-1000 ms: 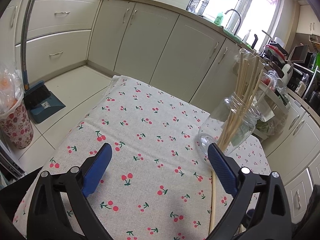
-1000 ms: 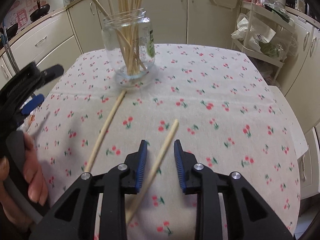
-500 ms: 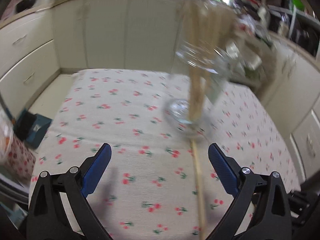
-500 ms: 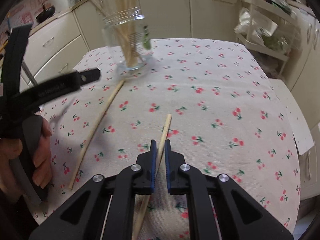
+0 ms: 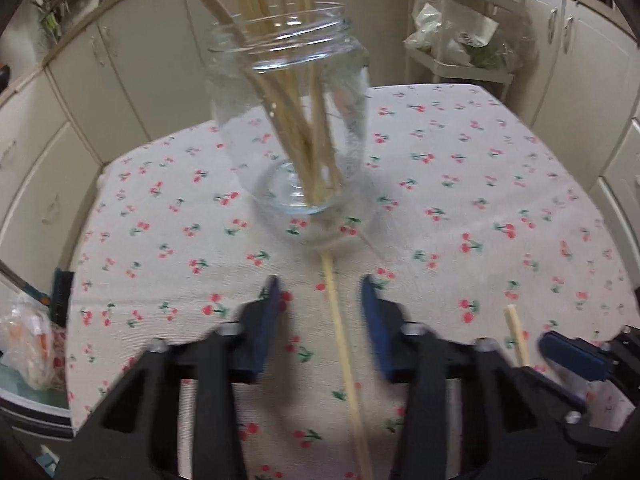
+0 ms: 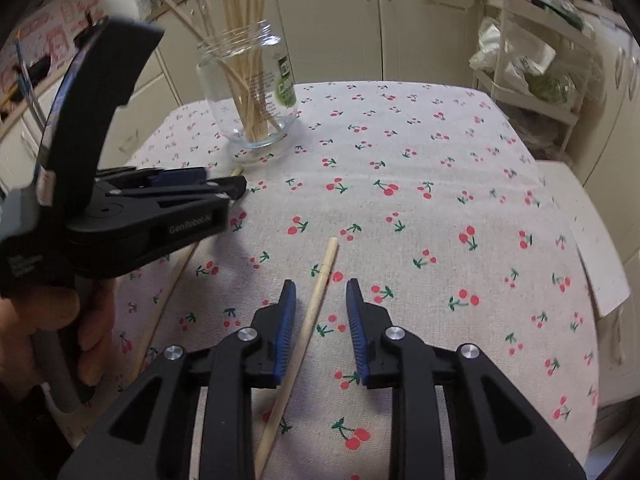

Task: Organize utensils

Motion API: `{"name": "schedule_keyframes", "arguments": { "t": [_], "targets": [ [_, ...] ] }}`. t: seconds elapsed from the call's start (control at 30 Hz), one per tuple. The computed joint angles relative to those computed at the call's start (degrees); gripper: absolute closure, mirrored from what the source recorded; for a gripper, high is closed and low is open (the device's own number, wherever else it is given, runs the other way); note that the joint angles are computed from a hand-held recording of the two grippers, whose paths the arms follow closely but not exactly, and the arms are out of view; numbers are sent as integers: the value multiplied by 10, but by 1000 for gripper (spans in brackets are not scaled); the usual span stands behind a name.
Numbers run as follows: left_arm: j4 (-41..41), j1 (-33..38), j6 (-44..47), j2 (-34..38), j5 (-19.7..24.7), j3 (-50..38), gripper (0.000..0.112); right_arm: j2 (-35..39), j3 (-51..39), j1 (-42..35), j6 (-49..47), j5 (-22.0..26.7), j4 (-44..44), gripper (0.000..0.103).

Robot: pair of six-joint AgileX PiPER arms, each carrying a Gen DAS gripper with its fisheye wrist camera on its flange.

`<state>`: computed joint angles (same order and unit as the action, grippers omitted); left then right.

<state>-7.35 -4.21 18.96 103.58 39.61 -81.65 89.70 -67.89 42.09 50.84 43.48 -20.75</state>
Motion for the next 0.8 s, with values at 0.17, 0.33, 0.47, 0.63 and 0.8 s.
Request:
{"name": "schedule_keyframes", "arguments": {
  "t": [0.17, 0.33, 0.47, 0.63, 0.8],
  "targets": [
    [-67, 12, 63, -18, 42, -6, 107, 24, -30, -1, -28, 17, -3, 81],
    [-262, 92, 195, -66, 70, -40, 107, 0, 9, -35, -39, -40, 45, 96],
    [-390, 136, 239, -66, 56, -110, 107, -20, 46, -77, -84, -101, 135, 97],
    [-396, 120, 186, -28, -26, -189, 107, -38, 87, -119, -171, -161, 263, 97],
    [-362, 96, 81, 16, -108, -241, 107, -47, 101, -129, -199, -180, 301, 97]
  ]
}}
